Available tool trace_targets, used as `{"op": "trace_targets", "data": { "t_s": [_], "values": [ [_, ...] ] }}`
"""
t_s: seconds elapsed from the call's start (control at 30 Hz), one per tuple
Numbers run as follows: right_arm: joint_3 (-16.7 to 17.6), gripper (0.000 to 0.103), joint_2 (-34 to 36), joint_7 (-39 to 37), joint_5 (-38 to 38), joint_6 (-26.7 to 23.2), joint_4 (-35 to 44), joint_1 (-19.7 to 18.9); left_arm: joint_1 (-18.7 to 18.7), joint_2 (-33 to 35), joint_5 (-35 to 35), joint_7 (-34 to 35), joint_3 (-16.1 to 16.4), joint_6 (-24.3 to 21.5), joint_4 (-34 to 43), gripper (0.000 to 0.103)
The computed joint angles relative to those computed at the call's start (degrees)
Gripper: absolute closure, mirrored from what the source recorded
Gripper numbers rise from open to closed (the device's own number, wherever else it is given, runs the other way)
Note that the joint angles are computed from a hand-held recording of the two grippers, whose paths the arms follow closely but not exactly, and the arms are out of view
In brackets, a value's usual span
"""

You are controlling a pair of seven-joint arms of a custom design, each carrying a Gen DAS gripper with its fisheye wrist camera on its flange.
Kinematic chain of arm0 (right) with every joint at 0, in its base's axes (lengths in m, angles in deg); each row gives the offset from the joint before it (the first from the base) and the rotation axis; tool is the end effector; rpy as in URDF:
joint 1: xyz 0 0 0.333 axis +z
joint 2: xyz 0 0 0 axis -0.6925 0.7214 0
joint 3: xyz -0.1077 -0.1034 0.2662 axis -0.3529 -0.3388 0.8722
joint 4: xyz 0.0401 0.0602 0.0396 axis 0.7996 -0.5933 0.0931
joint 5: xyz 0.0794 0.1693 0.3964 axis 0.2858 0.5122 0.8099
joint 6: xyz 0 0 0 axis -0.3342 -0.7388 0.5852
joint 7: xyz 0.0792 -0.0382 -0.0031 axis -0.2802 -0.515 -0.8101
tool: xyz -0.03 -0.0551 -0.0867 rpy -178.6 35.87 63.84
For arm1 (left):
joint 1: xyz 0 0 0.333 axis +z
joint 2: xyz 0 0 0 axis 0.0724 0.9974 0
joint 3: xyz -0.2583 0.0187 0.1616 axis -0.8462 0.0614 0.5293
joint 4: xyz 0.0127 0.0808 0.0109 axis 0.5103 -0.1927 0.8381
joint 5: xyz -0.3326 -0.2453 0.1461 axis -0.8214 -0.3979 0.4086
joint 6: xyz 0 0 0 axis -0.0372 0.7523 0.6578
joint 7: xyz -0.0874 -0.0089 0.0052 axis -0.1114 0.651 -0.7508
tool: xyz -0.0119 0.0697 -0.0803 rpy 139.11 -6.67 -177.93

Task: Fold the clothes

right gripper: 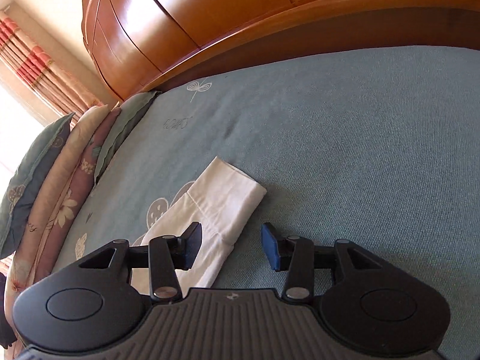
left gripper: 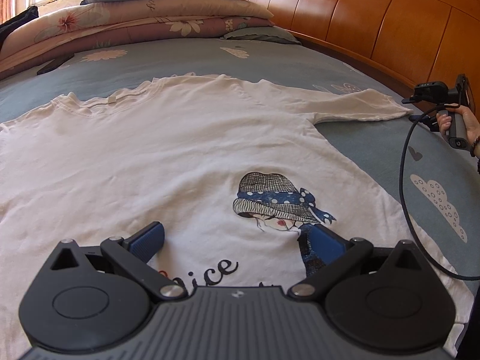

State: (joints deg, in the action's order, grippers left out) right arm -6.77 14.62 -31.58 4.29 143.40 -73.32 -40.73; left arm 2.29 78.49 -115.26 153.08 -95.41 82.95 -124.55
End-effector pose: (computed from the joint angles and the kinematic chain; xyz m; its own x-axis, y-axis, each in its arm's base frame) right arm 0.5203 0.0742 0.4094 -0.7417 -0.2345 -0.6284 0.1778 0.8346 -0.5214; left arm 0.7066 -0.1790 0.4131 -0.7740 -0.6235 0.1102 -0.4886 0.4773 -0.7304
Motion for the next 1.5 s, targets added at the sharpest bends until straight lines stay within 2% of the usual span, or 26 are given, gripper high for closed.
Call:
{"op": "trace_targets", "data": {
  "t_s": [0.1, 0.13, 0.17, 0.27, 0.4, 0.5, 0.53, 0.6, 0.67, 0.73, 0.77, 0.83, 0.9, 1.0, 1.07, 1.13, 1.2, 1.3, 1.4, 1.5],
  "values": [
    [-0.3, 0.058, 1.2, 2.9, -3.8, 1.1, 0.5, -0.9, -0.1, 0.0, 0.3, -0.4, 0.1, 0.0, 0.0, 0.001],
    [-0.4, 0.080, 1.2, 2.2, -3.0, 0.7, 0.6, -0.7, -0.1, 0.0, 0.4, -0.6, 0.1, 0.0, 0.0, 0.001],
    [-0.5, 0.095, 1.3, 1.6, -2.1, 0.2, 0.6, -0.5, -0.1, 0.0, 0.5, -0.6, 0.1, -0.1, 0.1, 0.001],
    [0.6, 0.095, -0.1, 3.9, -2.8, -2.5, -0.5, 0.1, 0.0, 0.1, 0.6, -0.7, 0.1, -0.4, 0.3, 0.001],
    [2.3, 0.095, -3.2, 1.3, 1.2, -7.7, -1.9, 2.2, 0.1, 0.1, 0.4, -0.8, 0.1, -0.5, 0.3, 0.001],
    [2.3, 0.094, -4.2, -3.7, 5.9, -9.8, -2.0, 3.4, 0.0, 0.0, 0.3, -0.7, 0.0, -0.1, 0.1, 0.001],
    [2.3, 0.089, -4.3, -5.6, 7.8, -10.7, -1.7, 3.7, -0.1, 0.0, 0.4, -0.8, 0.0, -0.1, 0.1, 0.001],
    [2.2, 0.087, -3.8, -9.3, 12.1, -13.4, -0.6, 4.2, -0.1, 0.0, 0.5, -1.1, 0.1, -0.1, 0.1, 0.001],
    [2.6, 0.082, -3.2, -12.0, 15.3, -17.4, 0.9, 4.6, -0.1, 0.1, 0.4, -1.3, 0.1, -0.4, 0.3, 0.001],
    [4.4, 0.081, -2.2, -12.6, 14.8, -24.2, 3.2, 5.2, -0.1, 0.1, 0.5, -1.3, 0.1, -0.3, 0.2, 0.001],
    [5.2, 0.081, -2.1, -13.1, 13.1, -25.5, 3.8, 5.5, -0.1, 0.0, 0.5, -1.3, 0.1, -0.1, 0.1, 0.001],
    [3.8, 0.081, -1.4, -15.4, 8.5, -19.8, 4.6, 6.1, -0.3, -0.1, 0.7, -1.1, 0.1, 0.4, -0.1, 0.001],
    [2.0, 0.079, 1.2, -19.3, 4.2, -9.5, 6.8, 5.9, -0.5, -0.2, 0.9, -1.2, 0.1, 0.9, -0.3, 0.001],
    [-0.1, 0.074, 8.9, -26.5, 0.8, 5.3, 13.4, 5.4, -0.7, -0.3, 1.6, -1.5, 0.2, 1.2, -0.4, 0.001],
    [-0.9, 0.072, 15.1, -32.7, 2.5, 11.5, 19.3, 6.0, -0.8, -0.2, 2.1, -1.9, 0.3, 1.0, -0.3, 0.001],
    [-1.5, 0.071, 20.9, -40.9, 7.6, 15.6, 24.8, 7.0, -0.8, -0.2, 2.5, -2.2, 0.4, 0.6, -0.1, 0.001],
    [-1.3, 0.069, 25.0, -49.7, 13.7, 16.6, 28.9, 8.1, -0.6, -0.1, 2.4, -2.2, 0.3, 0.1, 0.2, 0.001],
    [-1.8, 0.068, 26.3, -56.4, 18.6, 12.3, 30.5, 10.2, -0.3, 0.1, 2.0, -1.9, 0.2, -0.4, 0.4, 0.001],
    [-4.3, 0.068, 21.6, -51.6, 15.5, 8.0, 24.7, 12.2, -0.1, 0.2, 1.6, -1.6, 0.1, -0.8, 0.6, 0.001],
    [-4.7, 0.069, 14.8, -44.7, 12.4, 2.7, 17.0, 11.2, 0.0, 0.3, 1.4, -1.6, 0.1, -0.9, 0.7, 0.001]
  ]
}}
